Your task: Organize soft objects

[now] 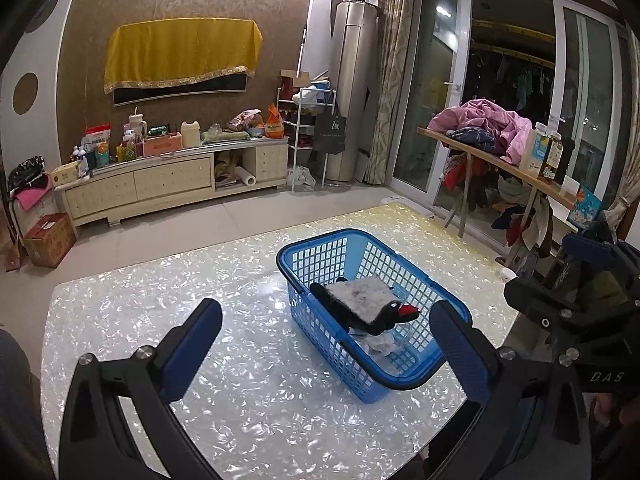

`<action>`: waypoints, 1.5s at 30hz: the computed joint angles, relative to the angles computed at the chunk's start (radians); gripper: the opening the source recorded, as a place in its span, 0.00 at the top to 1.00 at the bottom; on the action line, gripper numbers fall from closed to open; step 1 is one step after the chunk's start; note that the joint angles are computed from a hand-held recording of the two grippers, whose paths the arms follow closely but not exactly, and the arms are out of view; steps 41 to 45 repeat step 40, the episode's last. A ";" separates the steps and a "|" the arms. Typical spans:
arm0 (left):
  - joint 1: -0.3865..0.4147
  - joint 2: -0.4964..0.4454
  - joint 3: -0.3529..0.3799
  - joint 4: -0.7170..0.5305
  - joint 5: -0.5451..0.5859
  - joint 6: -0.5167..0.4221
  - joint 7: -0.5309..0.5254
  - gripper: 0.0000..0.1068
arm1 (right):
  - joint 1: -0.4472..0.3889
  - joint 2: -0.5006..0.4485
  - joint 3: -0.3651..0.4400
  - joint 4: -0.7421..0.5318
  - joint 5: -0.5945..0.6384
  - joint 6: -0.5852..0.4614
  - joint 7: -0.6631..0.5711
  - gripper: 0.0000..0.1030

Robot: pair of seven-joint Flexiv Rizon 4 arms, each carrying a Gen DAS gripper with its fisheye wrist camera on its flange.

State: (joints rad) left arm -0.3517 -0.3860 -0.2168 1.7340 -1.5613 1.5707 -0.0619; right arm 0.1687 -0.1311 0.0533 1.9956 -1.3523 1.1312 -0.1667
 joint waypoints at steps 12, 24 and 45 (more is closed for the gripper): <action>-0.007 0.007 0.010 -0.005 -0.031 -0.003 0.028 0.04 | -0.001 0.009 0.004 0.003 -0.017 0.005 0.004 0.00; -0.026 0.011 0.031 -0.009 -0.057 0.000 0.052 0.04 | 0.000 0.010 0.005 0.003 -0.007 0.013 -0.002 0.00; -0.041 0.021 0.046 -0.011 -0.085 0.006 0.082 0.04 | 0.002 0.015 0.008 0.004 0.000 0.012 -0.009 0.00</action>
